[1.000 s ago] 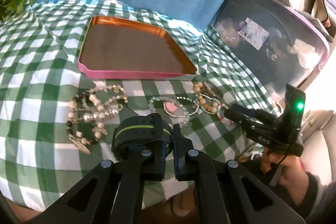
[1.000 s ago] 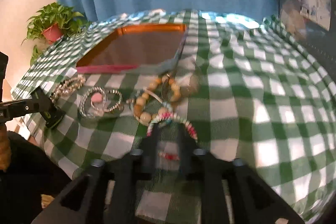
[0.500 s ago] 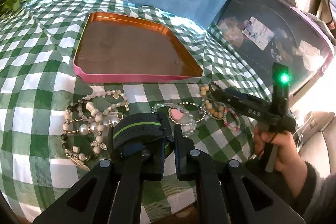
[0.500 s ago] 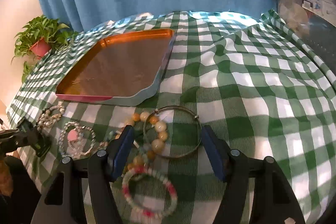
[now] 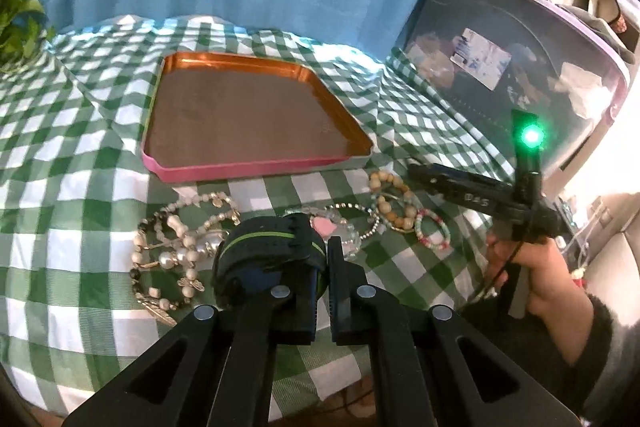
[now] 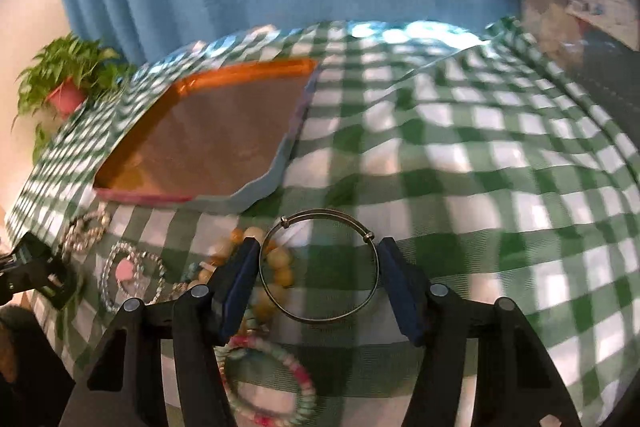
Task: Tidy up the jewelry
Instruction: 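Carry the silver bangle into the orange tray and open the right gripper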
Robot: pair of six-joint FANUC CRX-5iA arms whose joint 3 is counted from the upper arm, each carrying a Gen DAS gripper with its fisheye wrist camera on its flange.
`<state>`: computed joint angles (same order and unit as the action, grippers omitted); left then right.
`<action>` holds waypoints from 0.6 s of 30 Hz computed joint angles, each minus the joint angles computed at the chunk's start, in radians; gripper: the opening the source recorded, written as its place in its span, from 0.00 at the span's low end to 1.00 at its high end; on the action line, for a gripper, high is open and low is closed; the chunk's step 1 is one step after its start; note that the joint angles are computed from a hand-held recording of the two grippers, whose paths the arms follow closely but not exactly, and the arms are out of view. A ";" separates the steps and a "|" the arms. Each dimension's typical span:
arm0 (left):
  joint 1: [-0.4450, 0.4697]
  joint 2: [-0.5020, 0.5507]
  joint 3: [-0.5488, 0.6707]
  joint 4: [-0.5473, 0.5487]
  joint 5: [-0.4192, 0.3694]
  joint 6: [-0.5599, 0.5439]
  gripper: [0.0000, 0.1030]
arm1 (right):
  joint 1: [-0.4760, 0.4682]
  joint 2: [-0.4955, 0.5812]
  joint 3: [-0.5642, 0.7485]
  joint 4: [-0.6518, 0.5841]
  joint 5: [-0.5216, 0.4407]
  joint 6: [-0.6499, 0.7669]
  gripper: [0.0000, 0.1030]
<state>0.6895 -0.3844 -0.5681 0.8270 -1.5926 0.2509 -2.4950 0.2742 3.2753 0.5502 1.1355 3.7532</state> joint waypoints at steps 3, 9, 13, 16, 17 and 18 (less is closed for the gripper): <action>-0.003 -0.011 0.008 0.001 0.029 0.057 0.04 | 0.060 -0.007 -0.032 0.088 0.060 -0.052 0.55; -0.032 -0.075 0.059 -0.064 0.130 0.172 0.04 | 0.163 -0.026 -0.107 0.153 0.135 -0.109 0.55; 0.017 -0.132 0.084 -0.049 0.093 0.163 0.04 | 0.291 -0.049 -0.194 0.226 0.224 -0.184 0.55; 0.088 -0.176 0.103 -0.009 0.032 0.135 0.04 | 0.402 -0.077 -0.272 0.295 0.300 -0.233 0.55; 0.130 -0.192 0.109 0.018 -0.007 0.123 0.04 | 0.435 -0.089 -0.299 0.317 0.325 -0.240 0.55; 0.159 -0.201 0.115 0.034 -0.037 0.114 0.04 | 0.473 -0.102 -0.331 0.342 0.352 -0.243 0.55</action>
<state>0.8481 -0.5853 -0.4528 0.8614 -1.6297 0.3645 -2.0223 0.1717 2.9445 0.8920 1.4871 3.5100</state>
